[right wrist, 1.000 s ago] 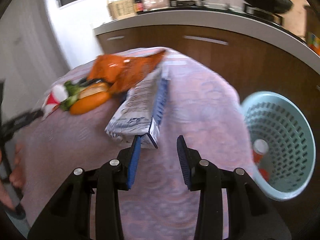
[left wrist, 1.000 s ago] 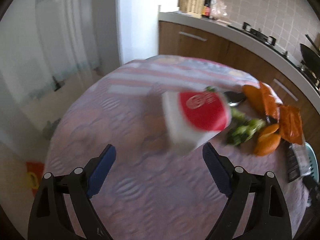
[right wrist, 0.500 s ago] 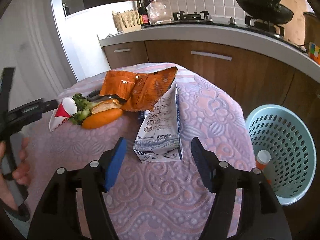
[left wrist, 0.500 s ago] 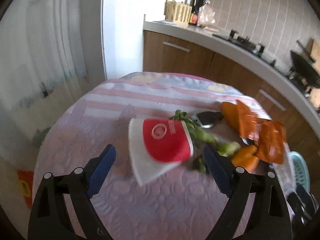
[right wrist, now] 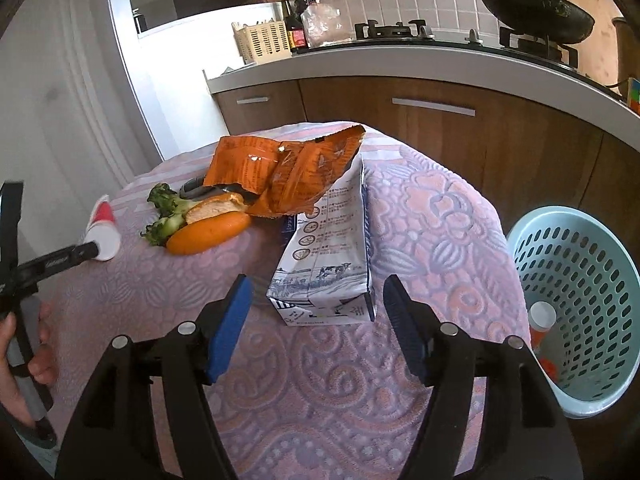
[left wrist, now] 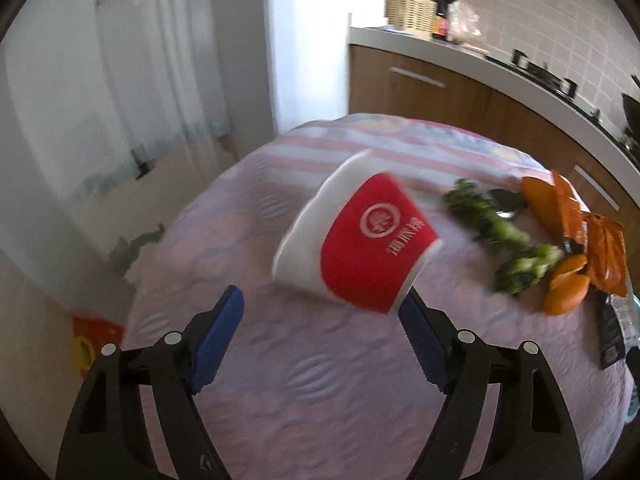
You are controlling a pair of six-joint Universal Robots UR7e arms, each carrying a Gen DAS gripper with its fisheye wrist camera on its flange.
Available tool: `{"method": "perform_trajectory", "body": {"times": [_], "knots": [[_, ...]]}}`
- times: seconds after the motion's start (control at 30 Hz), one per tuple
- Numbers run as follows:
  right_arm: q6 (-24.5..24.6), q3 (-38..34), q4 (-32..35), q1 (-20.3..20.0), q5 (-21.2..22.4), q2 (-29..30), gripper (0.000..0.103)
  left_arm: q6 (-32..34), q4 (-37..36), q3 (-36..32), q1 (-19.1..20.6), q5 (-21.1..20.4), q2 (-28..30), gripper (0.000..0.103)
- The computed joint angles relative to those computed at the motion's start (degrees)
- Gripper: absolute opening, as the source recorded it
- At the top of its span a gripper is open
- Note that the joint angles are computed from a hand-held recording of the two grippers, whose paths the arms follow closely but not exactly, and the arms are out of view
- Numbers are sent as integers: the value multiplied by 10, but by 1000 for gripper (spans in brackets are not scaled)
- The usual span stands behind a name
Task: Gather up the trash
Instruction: 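Grasp the red-and-white paper cup with the left tool while the right tool grasps the milk carton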
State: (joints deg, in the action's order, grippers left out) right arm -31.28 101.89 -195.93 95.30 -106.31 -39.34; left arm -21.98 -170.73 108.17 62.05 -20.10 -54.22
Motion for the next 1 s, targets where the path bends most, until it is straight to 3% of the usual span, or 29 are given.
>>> {"method": "perform_trajectory", "body": {"times": [0.07, 0.13, 0.23, 0.4, 0.53, 0.8, 1.0], "knots": [[1, 0, 1, 0, 1, -1, 65, 8, -16, 18, 4, -31, -20, 76], [1, 1, 2, -2, 4, -2, 65, 48, -59, 36, 8, -103, -38, 76], [0, 1, 2, -1, 2, -1, 66, 81, -133, 46, 13, -178, -47, 86], [0, 4, 4, -2, 6, -4, 67, 23, -137, 29, 30, -198, -54, 87], [9, 3, 14, -7, 15, -7, 67, -29, -155, 22, 58, -253, -60, 87], [8, 2, 19, -7, 18, -7, 67, -8, -99, -60, 70, -242, -8, 79], [13, 1, 27, -9, 22, -9, 67, 51, -65, -114, 57, -217, 36, 57]]}}
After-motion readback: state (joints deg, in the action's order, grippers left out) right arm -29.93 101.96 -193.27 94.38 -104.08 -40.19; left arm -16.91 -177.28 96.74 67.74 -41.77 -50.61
